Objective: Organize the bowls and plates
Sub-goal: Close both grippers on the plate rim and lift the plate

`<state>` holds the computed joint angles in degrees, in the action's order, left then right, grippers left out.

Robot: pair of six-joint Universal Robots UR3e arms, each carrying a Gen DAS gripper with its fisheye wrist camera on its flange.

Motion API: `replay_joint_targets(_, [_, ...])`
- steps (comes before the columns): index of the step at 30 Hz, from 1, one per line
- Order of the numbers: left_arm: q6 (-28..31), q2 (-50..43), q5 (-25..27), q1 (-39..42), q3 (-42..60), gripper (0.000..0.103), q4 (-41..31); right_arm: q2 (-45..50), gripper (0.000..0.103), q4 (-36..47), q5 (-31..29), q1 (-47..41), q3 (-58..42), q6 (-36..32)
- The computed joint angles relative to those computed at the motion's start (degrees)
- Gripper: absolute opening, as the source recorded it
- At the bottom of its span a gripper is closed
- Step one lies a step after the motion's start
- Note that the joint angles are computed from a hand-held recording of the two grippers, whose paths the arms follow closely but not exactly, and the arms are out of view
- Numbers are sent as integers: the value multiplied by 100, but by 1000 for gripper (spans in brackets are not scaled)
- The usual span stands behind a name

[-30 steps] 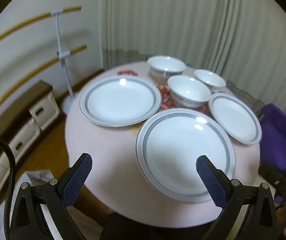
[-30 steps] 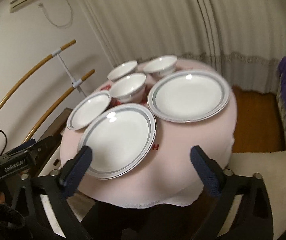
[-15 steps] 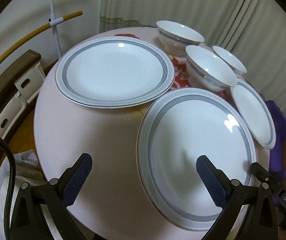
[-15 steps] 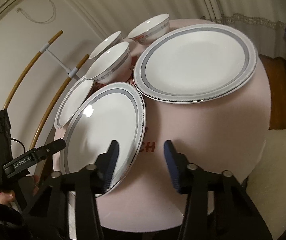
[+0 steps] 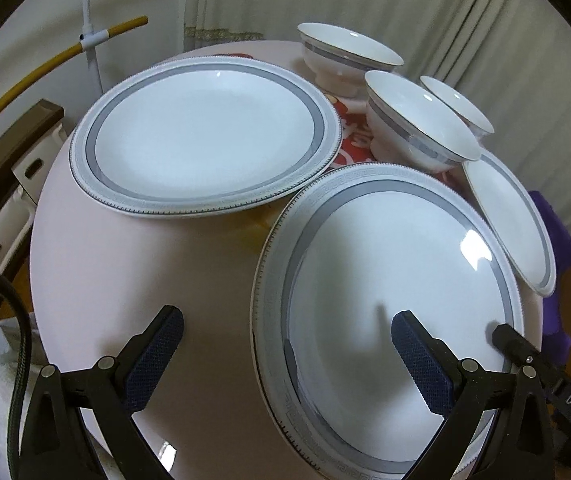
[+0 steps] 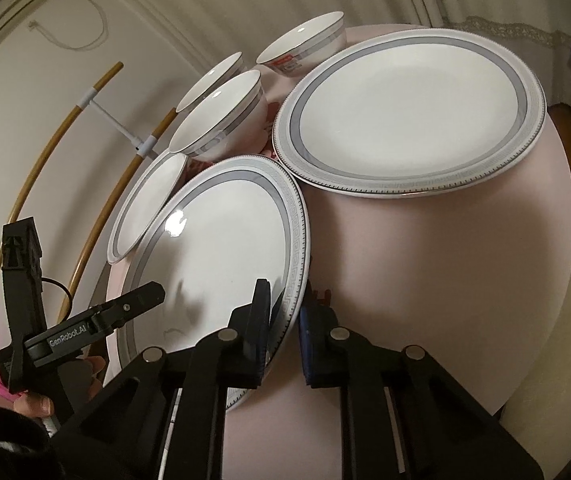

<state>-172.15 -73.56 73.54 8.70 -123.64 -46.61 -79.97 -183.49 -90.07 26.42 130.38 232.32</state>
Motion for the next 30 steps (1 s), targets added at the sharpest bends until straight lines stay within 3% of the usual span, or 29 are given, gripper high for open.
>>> replay_joint_targets(4, [343, -50, -28, -1, 45, 102, -220, 70, 13, 71, -86, 60, -103, 84])
replay_joint_targets(8, [845, 587, -1072, 918, -545, 102, -517, 135, 13, 83, -90, 65, -162, 132])
replay_joint_targets(12, [1113, 817, -1449, 1313, -699, 100, -864, 158, 13, 140, -167, 109, -218, 172])
replay_joint_targets(16, [1189, 945, -1352, 1337, -850, 73, -782, 162, 13, 159, -194, 126, -236, 200])
replay_joint_targets(17, [1104, 903, -1274, 1270, -833, 61, -702, 165, 13, 176, -209, 134, -249, 207])
replay_joint_targets(20, [1091, 1003, -1279, 1303, -926, 46, -726, 178, 13, 212, -264, 169, -282, 250])
replay_joint_targets(21, [1136, 1044, -1348, 1354, -935, 33, -856, 175, 13, 205, -277, 187, -274, 269])
replay_joint_targets(30, [1330, 878, -1605, 1431, -750, 17, -1117, 198, 13, 122, -323, 227, -248, 282])
